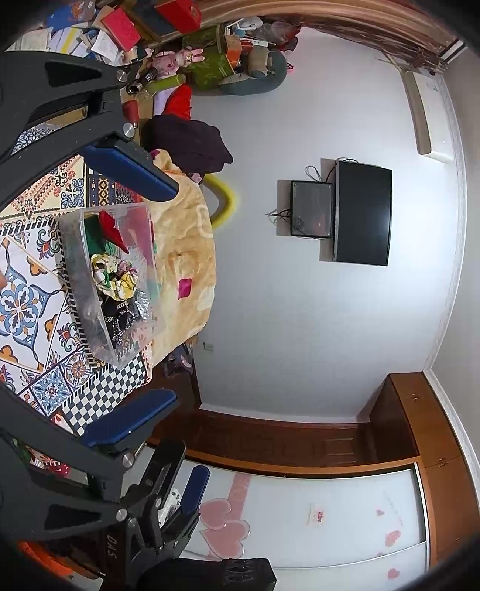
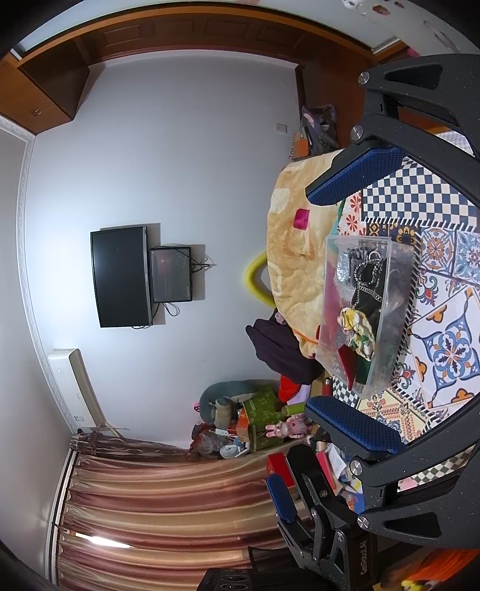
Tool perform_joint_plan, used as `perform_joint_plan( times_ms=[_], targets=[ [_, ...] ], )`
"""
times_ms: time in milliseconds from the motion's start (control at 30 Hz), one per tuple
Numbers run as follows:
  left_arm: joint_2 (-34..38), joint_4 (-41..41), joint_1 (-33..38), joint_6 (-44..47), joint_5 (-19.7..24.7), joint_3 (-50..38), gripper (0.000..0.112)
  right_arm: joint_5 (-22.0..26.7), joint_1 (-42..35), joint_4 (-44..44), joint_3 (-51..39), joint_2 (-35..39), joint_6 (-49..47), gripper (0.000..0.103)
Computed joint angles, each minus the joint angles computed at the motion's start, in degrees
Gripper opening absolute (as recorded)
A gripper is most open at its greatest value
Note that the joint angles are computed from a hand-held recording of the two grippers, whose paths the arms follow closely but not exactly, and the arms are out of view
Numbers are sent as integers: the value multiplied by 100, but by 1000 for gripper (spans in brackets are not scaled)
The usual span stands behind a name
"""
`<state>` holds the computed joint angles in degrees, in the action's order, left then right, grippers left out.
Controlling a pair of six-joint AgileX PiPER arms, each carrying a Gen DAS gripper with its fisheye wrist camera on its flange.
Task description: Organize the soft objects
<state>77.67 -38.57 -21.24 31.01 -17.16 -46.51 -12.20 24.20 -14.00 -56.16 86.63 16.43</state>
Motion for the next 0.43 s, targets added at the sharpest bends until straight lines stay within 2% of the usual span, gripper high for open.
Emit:
perform_joint_plan(
  times_ms=[233, 433],
  targets=[
    [2, 191, 83, -256, 90, -2, 103, 17, -102, -573, -56, 47, 519, 103],
    [-11, 168, 57, -189, 80, 24, 103, 21, -95, -534, -81, 80, 480, 103]
  ],
)
